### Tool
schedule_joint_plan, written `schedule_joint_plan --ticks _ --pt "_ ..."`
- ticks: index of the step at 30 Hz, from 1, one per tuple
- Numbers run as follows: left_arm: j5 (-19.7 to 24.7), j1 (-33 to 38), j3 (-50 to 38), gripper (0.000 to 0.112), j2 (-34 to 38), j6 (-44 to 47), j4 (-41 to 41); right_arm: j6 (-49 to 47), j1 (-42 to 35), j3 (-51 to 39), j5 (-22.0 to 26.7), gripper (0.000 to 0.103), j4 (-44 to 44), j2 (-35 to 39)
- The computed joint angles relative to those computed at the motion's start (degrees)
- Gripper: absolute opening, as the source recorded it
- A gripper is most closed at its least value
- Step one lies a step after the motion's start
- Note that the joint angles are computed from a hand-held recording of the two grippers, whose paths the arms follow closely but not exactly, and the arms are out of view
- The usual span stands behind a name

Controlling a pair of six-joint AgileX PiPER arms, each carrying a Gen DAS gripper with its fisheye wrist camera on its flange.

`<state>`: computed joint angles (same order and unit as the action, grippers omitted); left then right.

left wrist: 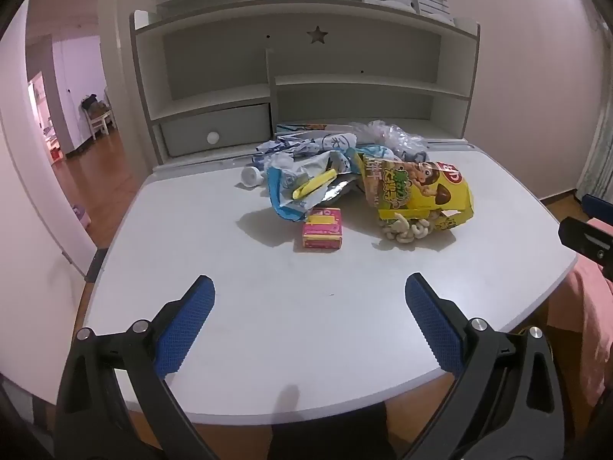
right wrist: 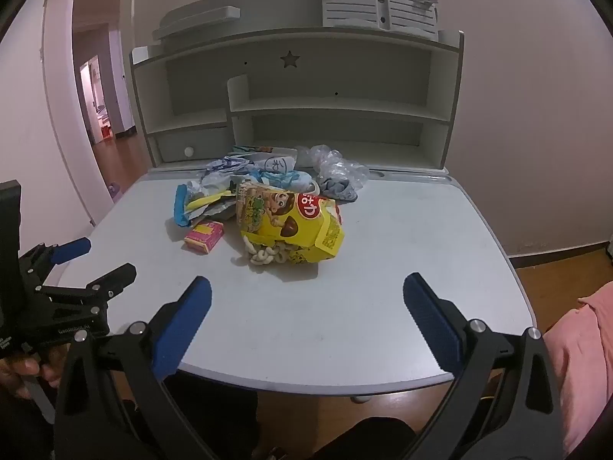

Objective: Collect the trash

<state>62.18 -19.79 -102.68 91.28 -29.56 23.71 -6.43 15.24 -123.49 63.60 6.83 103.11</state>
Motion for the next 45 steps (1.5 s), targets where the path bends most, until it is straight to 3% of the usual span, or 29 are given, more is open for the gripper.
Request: schedule_joint_plan --ticks 45 --pt "-0.5 1.1 1.7 0.097 0.5 -0.2 0.5 0.1 0.3 -2.2 1.9 0.097 -0.3 1.1"
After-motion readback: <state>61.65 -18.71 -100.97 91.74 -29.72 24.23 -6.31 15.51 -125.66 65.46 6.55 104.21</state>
